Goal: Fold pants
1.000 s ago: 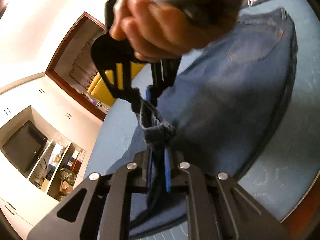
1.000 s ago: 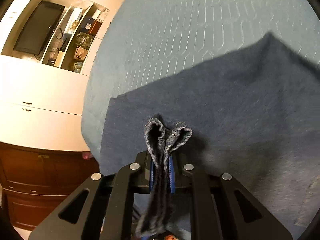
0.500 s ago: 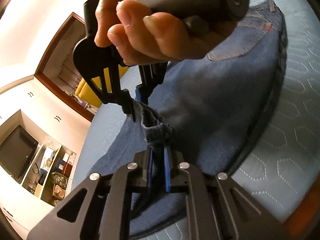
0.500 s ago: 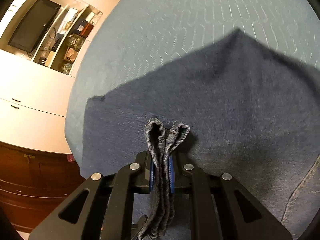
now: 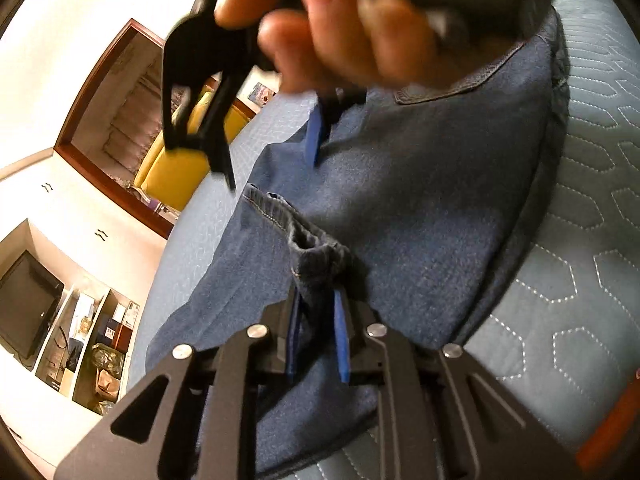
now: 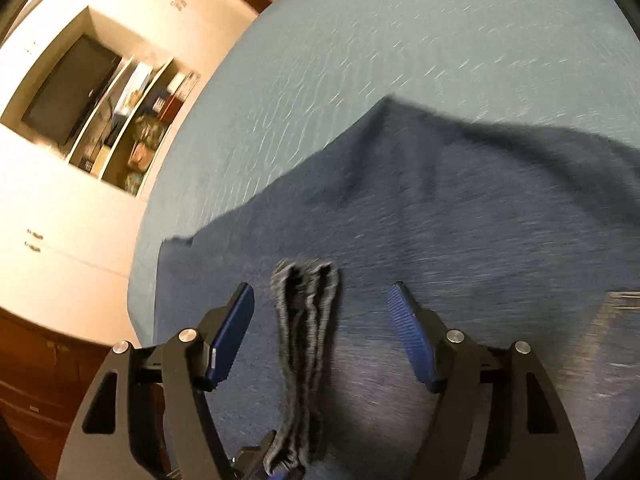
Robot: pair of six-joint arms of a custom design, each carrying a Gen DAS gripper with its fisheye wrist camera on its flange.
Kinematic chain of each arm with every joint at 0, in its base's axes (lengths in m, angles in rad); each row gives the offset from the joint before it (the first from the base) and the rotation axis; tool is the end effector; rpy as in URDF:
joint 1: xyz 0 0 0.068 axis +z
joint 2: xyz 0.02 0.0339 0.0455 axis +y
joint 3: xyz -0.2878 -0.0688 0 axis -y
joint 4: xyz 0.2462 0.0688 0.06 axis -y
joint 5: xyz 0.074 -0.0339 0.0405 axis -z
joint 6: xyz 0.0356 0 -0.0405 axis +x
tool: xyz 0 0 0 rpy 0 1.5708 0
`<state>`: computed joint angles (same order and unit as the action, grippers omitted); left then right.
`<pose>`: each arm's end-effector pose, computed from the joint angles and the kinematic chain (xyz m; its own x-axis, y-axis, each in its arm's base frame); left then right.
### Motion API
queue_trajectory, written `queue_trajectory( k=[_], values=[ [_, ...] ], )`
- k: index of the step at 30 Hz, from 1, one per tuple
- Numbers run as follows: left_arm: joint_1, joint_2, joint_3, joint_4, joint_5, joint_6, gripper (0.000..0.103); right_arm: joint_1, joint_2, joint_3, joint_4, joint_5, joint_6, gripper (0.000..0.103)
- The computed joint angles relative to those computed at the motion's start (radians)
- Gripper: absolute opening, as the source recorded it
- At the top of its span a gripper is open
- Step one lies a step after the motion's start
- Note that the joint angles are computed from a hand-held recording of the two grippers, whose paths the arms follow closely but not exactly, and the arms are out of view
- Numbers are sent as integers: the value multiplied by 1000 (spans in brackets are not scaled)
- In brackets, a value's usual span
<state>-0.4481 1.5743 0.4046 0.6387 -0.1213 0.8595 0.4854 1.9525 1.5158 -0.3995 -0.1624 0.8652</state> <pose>0.2422 -0.1116 0.1427 -0.0434 0.8552 -0.5165 0.5651 0.4474 0.6932 0.3943 0.2145 0.2498 -0.8491 0.4014 -0.3433 0.1389 0.7968 0.5881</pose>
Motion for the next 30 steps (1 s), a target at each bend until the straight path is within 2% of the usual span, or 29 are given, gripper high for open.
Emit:
queue_trajectory(
  k=[2,4,6,7,8,9,10,11,13,15,16,17,18,21,24,26,28,30],
  values=[
    [0,0,-2,3,2,0,16,-2,-53,-47,31,26,15,69],
    [8,4,-2,8,7,4,14,21,-64,-15,-21,56,-23,67],
    [7,5,-8,20,4,2,16,59,-43,56,-110,94,-85,55],
    [-1,-3,-21,24,3,-6,21,87,-21,105,-166,127,-114,52],
    [6,-39,-34,5,19,-16,39,107,-4,137,-211,153,-123,47],
    [30,-86,-46,-19,50,-31,51,127,15,168,-263,189,-114,40],
    [89,-178,-57,-87,120,-61,58,137,21,177,-296,214,-98,36],
    [131,-230,-57,-141,154,-74,58,151,20,170,-320,235,-63,34],
    [326,-361,-31,-315,271,-103,58,172,-13,103,-282,231,-12,34],
    [536,-393,11,-407,387,-124,58,200,-30,61,-251,213,14,34],
    [642,-381,31,-419,435,-131,58,219,-31,47,-240,217,31,34],
    [734,-355,30,-369,450,-125,56,228,-27,41,-231,219,45,34],
    [823,-309,4,-244,468,-85,56,235,-18,38,-226,220,54,34],
    [906,-191,-68,21,501,100,56,251,14,53,-248,247,71,31],
    [892,-168,-93,91,512,161,56,273,56,132,-323,283,56,31],
    [825,-153,-100,106,452,205,57,275,66,145,-334,285,60,31],
    [748,-90,-116,177,381,279,57,272,83,169,-341,272,79,31],
    [713,-67,-112,176,344,307,57,273,95,190,-364,274,66,31]
  ],
)
